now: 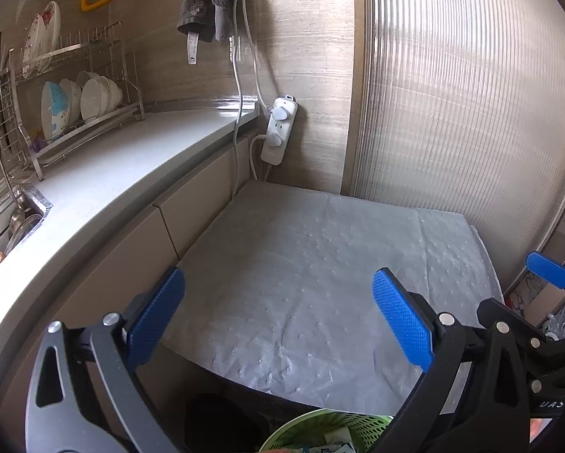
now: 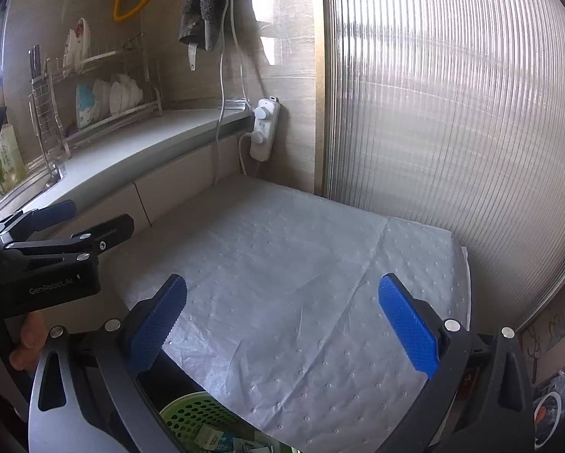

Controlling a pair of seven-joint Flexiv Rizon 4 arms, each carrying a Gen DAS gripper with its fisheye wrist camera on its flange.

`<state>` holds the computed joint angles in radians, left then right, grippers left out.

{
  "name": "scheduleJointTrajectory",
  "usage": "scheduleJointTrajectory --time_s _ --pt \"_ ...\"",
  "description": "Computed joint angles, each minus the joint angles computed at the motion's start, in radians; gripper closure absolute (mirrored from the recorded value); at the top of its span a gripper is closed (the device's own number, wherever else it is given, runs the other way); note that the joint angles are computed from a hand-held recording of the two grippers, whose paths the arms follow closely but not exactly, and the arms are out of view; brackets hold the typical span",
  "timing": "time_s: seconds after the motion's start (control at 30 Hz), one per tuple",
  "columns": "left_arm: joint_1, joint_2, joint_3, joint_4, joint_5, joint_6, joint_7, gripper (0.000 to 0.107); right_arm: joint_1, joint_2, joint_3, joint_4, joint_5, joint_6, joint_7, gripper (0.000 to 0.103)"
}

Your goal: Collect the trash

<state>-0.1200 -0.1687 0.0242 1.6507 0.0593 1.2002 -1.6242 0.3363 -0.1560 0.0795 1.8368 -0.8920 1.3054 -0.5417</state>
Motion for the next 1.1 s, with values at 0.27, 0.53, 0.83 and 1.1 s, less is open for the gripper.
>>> scheduleJointTrajectory --time_s 0.27,0.53,0.83,1.1 --pt "-0.001 -0.002 -0.002 -0.003 0.002 -0.012 -0.001 0.011 -0.002 -0.005 0.002 -0.003 0.022 -0.001 -0.024 0.002" --pt "-0.002 -0.003 -0.001 -0.006 0.005 -0.016 -0.007 0.011 0.003 -0.01 0.002 -0.007 0.044 -0.007 -0.048 0.002" --pt "-0.003 -0.002 0.0 -0.003 0.008 -0.016 -0.009 0.011 0.006 -0.013 0.001 -0.01 0.053 -0.01 -0.059 0.002" --pt "-0.003 -0.003 -0.001 -0.004 0.01 -0.017 -0.011 0.011 0.008 -0.014 0.0 -0.01 0.056 -0.012 -0.059 0.002"
